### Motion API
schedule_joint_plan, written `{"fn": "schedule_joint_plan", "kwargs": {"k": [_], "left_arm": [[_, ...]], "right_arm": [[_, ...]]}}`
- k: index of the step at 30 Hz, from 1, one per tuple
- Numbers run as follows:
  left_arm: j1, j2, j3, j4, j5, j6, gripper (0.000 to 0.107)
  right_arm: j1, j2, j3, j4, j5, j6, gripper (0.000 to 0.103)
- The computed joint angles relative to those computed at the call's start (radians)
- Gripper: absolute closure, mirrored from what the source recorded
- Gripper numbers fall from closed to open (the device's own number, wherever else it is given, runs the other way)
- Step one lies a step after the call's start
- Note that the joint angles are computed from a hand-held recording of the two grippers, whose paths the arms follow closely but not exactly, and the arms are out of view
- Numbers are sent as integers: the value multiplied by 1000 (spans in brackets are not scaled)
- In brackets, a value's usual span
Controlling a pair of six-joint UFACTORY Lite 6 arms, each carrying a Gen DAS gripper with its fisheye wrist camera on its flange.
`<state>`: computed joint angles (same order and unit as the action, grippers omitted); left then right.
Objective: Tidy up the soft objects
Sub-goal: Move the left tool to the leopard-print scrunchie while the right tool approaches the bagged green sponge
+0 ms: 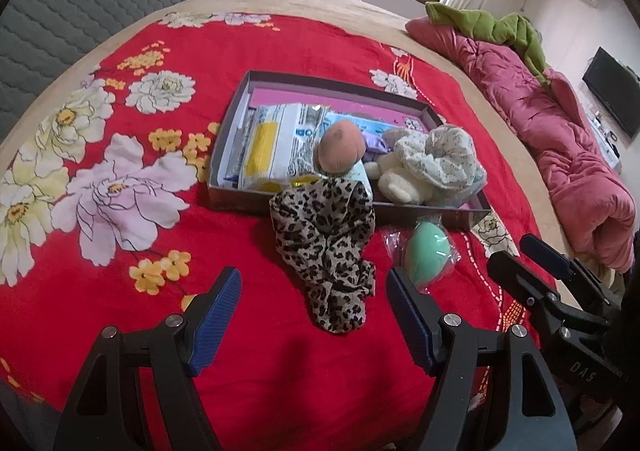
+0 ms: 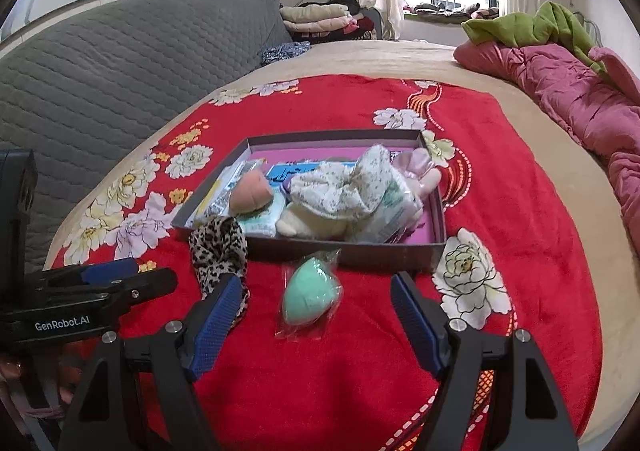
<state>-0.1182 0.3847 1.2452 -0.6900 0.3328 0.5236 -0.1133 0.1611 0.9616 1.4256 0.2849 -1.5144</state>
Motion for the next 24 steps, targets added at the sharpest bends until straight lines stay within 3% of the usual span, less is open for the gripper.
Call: {"fn": "schedule_joint_plan", "kwargs": {"k": [12, 24], "left_arm": [[-6, 96, 38, -38, -13, 32, 31], [24, 239, 137, -251, 3, 203, 31]], "right_arm": [[44, 85, -10, 160, -43, -179, 27], [57, 231, 68, 320, -47, -322, 27]]}}
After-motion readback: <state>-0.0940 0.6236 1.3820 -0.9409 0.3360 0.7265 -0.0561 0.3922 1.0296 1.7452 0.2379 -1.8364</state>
